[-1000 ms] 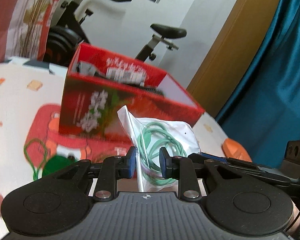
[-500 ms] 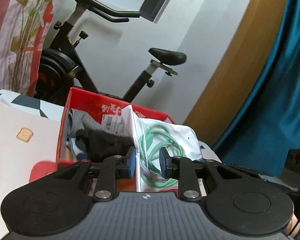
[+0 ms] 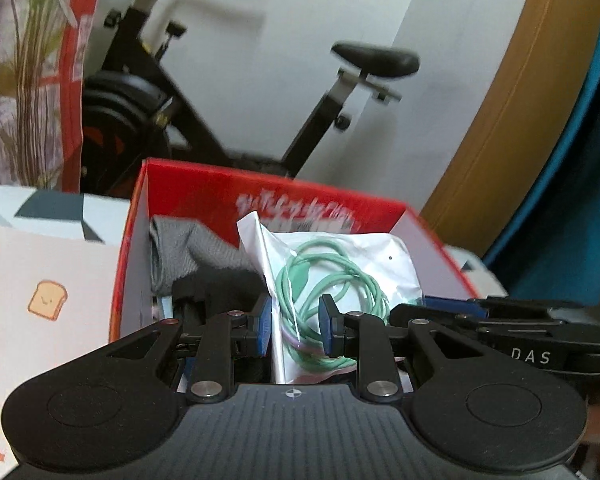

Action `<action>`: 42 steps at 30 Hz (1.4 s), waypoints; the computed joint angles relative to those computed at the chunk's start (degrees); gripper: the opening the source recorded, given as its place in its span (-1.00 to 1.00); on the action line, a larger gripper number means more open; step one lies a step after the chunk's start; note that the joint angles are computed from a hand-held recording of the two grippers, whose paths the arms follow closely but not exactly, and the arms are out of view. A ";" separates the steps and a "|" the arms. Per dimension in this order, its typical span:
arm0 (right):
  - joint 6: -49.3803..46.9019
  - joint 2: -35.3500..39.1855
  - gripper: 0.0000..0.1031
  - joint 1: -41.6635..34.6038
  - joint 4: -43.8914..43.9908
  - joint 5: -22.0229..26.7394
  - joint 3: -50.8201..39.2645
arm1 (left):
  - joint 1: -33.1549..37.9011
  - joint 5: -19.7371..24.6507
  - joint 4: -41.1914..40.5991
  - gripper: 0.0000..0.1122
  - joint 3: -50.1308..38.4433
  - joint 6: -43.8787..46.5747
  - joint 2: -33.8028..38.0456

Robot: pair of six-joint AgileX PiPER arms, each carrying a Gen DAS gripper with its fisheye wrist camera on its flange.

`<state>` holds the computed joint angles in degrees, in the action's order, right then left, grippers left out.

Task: Organize soft objects
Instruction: 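Lift the cable bag with both tools and carry it over the red box, then open both tools to release the cable bag into the box and withdraw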

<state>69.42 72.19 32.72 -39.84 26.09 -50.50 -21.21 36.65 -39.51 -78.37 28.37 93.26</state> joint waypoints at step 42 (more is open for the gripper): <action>23.02 -5.31 0.96 21.11 -18.42 26.21 1.18 | -4.04 -7.92 14.42 0.84 13.74 -4.83 -20.97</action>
